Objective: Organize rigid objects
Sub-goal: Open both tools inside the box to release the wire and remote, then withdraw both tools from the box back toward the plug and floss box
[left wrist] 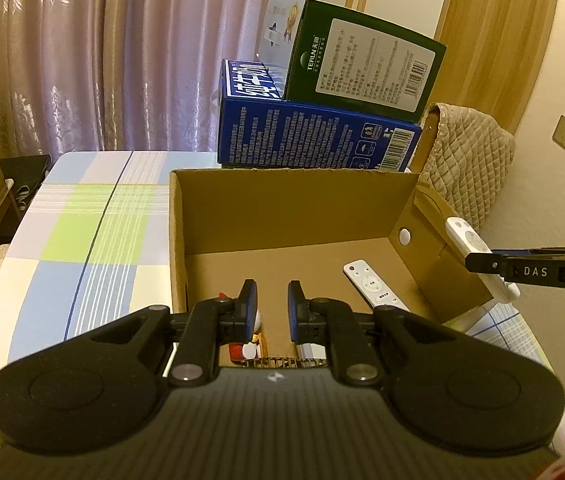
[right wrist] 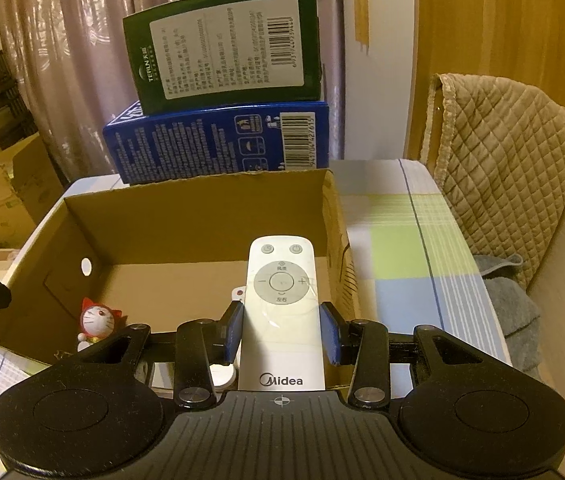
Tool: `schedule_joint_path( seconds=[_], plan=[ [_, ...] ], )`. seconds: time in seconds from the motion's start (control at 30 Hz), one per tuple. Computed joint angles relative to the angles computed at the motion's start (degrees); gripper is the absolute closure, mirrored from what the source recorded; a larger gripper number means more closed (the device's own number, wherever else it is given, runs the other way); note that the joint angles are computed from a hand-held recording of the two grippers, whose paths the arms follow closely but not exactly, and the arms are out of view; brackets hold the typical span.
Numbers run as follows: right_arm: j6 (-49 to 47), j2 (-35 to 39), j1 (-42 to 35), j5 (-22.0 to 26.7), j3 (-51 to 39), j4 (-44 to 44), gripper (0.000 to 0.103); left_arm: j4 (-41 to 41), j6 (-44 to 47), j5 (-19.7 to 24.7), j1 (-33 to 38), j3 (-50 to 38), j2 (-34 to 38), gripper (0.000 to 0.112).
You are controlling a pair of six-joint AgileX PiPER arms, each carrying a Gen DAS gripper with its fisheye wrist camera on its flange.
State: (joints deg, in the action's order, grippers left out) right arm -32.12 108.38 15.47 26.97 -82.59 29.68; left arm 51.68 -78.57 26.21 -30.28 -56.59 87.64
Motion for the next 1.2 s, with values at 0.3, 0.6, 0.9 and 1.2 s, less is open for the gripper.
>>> schedule_joint_path(
  seconds=[0.3, 0.6, 0.9, 1.2],
  plan=[
    [-5.7, -1.4, -1.1, -1.1, 1.5, 6.8, 0.064, 1.0, -1.3, 0.1, -0.3, 0.8, -0.6, 0.101],
    [-9.3, -6.9, -2.5, -1.5, 6.8, 11.3, 0.062, 1.3, -4.1, 2.6, -3.4, 2.7, -4.2, 0.101],
    [-14.5, -18.8, -5.0, 0.4, 18.7, 17.8, 0.057, 2.5, -10.7, 11.0, -11.9, 5.4, -10.8, 0.101],
    [-19.9, -35.5, -7.9, 2.8, 35.5, 21.9, 0.052, 5.4, -24.4, 29.2, -29.1, 10.3, -18.2, 0.098]
  ],
)
